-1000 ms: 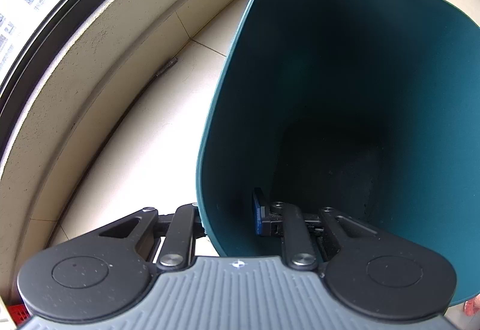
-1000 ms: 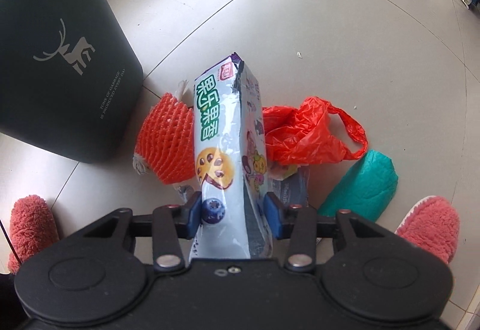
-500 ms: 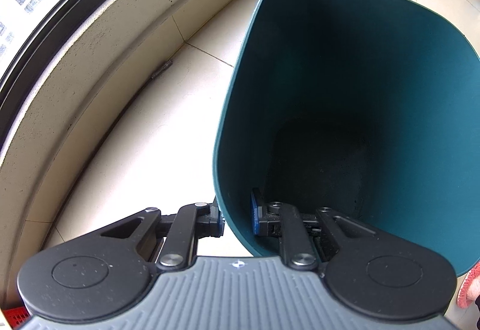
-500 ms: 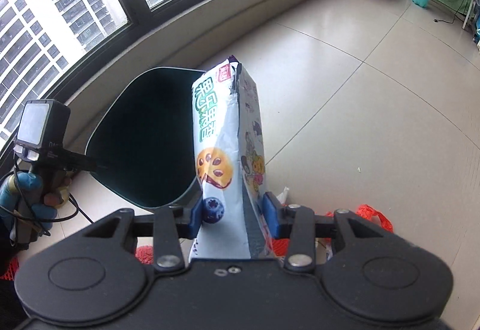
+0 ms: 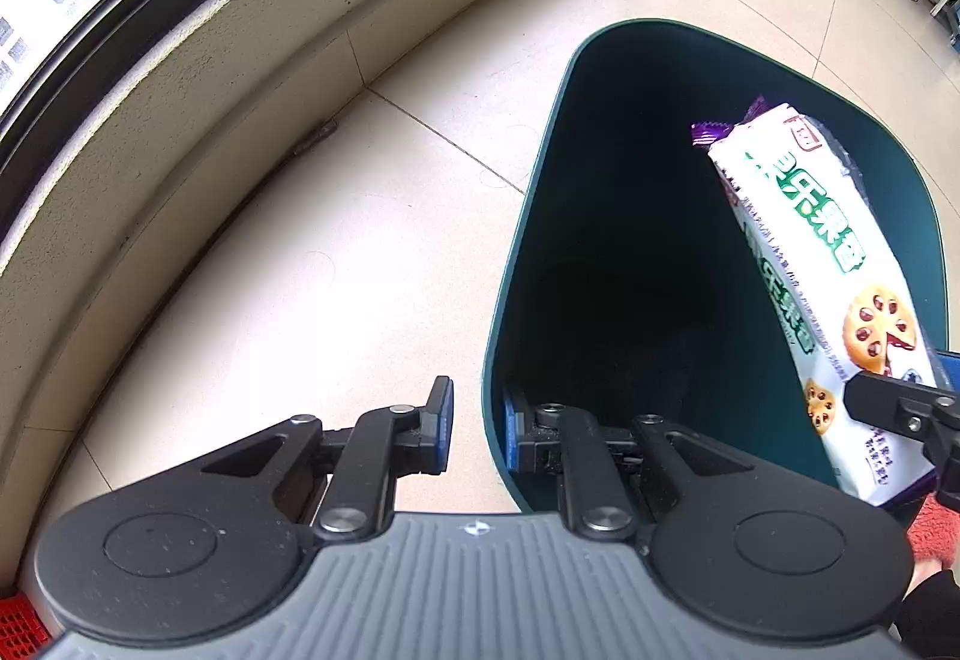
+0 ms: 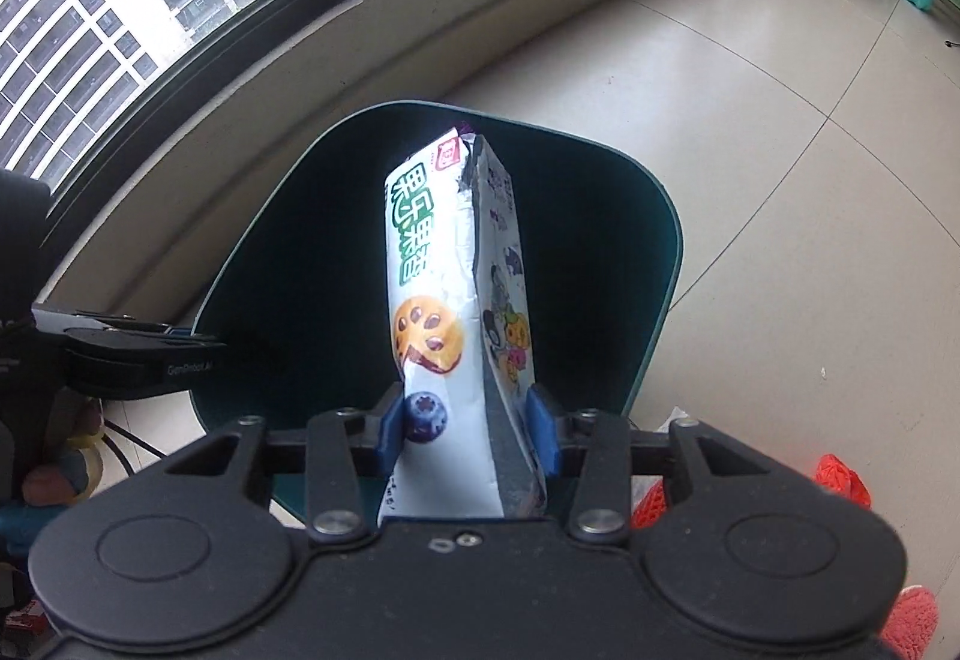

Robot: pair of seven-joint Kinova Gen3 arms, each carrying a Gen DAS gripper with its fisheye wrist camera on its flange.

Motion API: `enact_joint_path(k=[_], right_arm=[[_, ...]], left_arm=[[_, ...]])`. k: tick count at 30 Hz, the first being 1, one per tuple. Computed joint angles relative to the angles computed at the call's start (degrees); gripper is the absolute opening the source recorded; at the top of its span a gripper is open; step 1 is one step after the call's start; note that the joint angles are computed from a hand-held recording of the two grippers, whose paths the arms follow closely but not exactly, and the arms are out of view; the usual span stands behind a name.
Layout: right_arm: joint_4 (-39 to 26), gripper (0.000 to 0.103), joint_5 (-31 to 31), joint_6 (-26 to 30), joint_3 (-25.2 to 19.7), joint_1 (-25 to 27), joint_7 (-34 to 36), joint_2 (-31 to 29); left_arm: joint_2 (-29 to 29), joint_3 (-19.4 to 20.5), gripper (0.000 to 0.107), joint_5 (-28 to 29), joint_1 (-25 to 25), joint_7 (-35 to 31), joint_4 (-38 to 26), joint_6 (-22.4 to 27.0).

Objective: Collect trash
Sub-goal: 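Lift the cookie bag over the bin with the right tool and release it inside, then lower the right tool to the orange foam net and grasp it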

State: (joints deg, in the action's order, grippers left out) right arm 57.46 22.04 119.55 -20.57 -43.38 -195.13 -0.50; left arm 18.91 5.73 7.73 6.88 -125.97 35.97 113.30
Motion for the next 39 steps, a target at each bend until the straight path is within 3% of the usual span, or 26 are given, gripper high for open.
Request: enact_joint_path(k=[3,6,8,14,17,20,23,34,39], right_arm=[[4.76,0.041,-4.46,-3.80,2.73,3.00,2.82,-0.47],[4.09,0.044,-4.39,-2.51,4.16,3.11,8.45,2.00],[5.12,0.044,-7.37,-5.01,5.02,5.50,9.91,1.81],[7.91,0.046,-11.34,-7.14,5.86,8.05,14.40,2.70],[9.55,0.056,-11.88,-8.86,6.41,9.38,16.36,2.04],[10.71,0.057,-11.40,-10.67,6.74,10.95,18.57,1.57],[10.65,0.059,-9.99,-10.47,5.92,10.85,18.79,0.74],[6.94,0.063,0.31,-6.37,-2.91,6.91,11.62,-4.99],[5.03,0.067,4.42,-1.10,-15.20,12.63,5.90,-8.10]], left_arm=[[0.48,0.34,0.016,-0.30,0.54,-0.25,-1.60,0.67],[-1.96,0.13,0.016,-0.01,0.32,-2.37,4.28,-3.28],[-2.91,0.31,0.016,0.32,0.31,-2.77,6.11,-4.84],[-1.83,0.22,0.016,0.50,0.91,-1.62,5.33,-4.43],[-0.15,0.15,0.016,0.11,0.41,-1.75,3.87,-4.08],[1.91,0.17,0.016,-0.13,0.53,-1.08,0.31,-2.55],[0.93,-0.22,0.015,0.18,-0.30,-2.04,3.68,-4.81],[-3.77,-0.25,0.014,-2.26,0.79,-2.24,13.46,-12.74],[-5.43,0.10,0.014,-4.14,2.19,-2.16,14.61,-13.30]])
